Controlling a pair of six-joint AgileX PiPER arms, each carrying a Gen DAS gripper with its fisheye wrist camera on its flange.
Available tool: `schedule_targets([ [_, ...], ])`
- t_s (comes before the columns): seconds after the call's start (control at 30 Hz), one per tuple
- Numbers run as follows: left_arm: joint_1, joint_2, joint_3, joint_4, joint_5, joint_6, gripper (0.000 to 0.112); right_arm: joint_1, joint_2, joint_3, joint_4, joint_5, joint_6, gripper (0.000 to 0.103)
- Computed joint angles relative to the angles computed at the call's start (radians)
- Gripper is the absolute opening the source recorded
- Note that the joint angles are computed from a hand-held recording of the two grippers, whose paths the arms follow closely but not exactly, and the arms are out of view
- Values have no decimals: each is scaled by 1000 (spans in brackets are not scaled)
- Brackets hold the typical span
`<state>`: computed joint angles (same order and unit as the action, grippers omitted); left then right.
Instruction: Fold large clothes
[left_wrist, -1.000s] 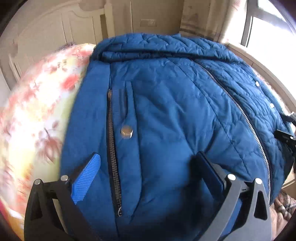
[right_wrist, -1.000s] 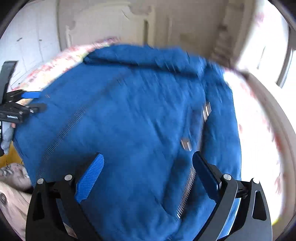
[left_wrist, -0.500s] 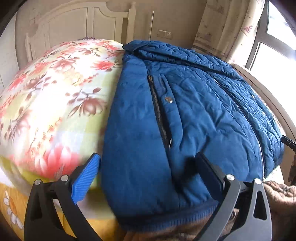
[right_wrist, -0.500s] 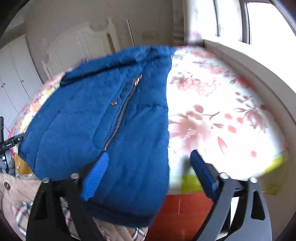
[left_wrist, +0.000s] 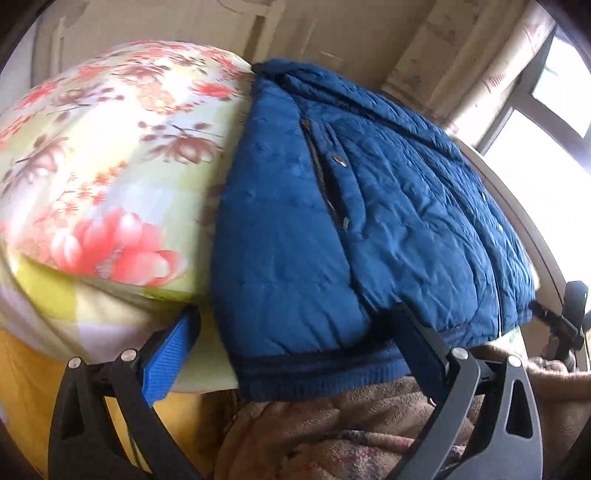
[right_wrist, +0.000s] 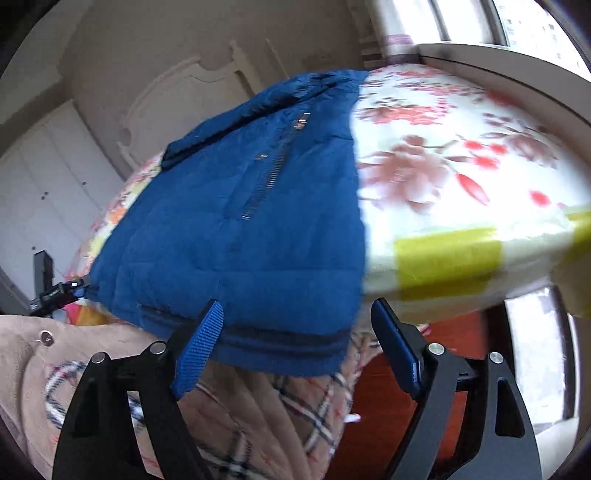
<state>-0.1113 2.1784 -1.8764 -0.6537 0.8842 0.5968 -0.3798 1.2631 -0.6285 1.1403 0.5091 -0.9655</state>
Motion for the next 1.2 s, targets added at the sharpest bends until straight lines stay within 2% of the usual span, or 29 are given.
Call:
schedule_targets([
  [0.07, -5, 26, -30, 3, 18, -17, 101, 42, 28, -13, -20, -44, 26, 81],
  [0.1, -7, 37, -42, 8, 24, -34, 100, 49, 44, -15, 2, -55, 13, 78],
  [0.17, -1, 20, -26, -34, 28, 9, 77, 60, 38, 3, 43, -89, -21, 70],
  [0.23, -9, -9, 16, -14, 3, 15, 64, 74, -4, 20, 11, -94, -18, 61],
  [0.27, -3, -22, 31, -26, 13, 27, 57, 78, -34, 26, -30, -88, 1, 53],
  [0.3, 9, -36, 50, -63, 28, 64, 37, 82, -70, 35, -49, -84, -3, 41],
  [0.33, 17, -75, 97, -111, 19, 129, 27, 98, -104, 44, -76, -101, 12, 31],
  [0.4, 7, -158, 179, -146, -36, 226, 18, 122, -181, 48, -116, -114, 40, 21],
  [0.47, 4, -207, 209, -206, -54, 296, 16, 175, -237, 54, -123, -175, 42, 18],
  [0.53, 9, -229, 205, -260, -54, 328, 15, 189, -258, 52, -36, -199, -28, 17],
  [0.6, 20, -261, 206, -317, -58, 366, 15, 155, -284, 61, 139, -166, -178, 17],
  [0.7, 44, -297, 199, -383, -37, 390, 15, 107, -348, 58, 235, -106, -247, 17],
  [0.8, 94, -348, 208, -483, 13, 444, 14, 14, -403, 37, 282, 27, -287, 17],
  [0.87, 150, -387, 215, -570, 78, 480, 13, -46, -449, 18, 297, 113, -290, 17],
  [0.9, 182, -403, 214, -623, 114, 499, 12, -91, -480, 3, 304, 172, -288, 17],
  [0.93, 203, -412, 206, -662, 140, 506, 6, -150, -505, -16, 316, 241, -288, 17],
  [0.97, 240, -419, 188, -733, 180, 518, 6, -212, -523, -35, 338, 312, -293, 17],
  [1.0, 266, -423, 180, -793, 198, 531, 0, -299, -539, -55, 395, 411, -323, 15],
  [1.03, 289, -415, 156, -844, 220, 536, 0, -363, -551, -63, 480, 470, -361, 12],
  [1.07, 300, -391, 91, -856, 214, 503, 0, -405, -551, -87, 542, 489, -363, 12],
  [1.1, 296, -358, 15, -829, 192, 472, 0, -407, -541, -109, 564, 468, -362, 12],
  [1.13, 285, -313, -85, -761, 175, 402, 0, -369, -513, -150, 546, 407, -374, 12],
  [1.2, 230, -183, -285, -599, 158, 227, 1, -208, -413, -249, 391, 213, -329, 12],
])
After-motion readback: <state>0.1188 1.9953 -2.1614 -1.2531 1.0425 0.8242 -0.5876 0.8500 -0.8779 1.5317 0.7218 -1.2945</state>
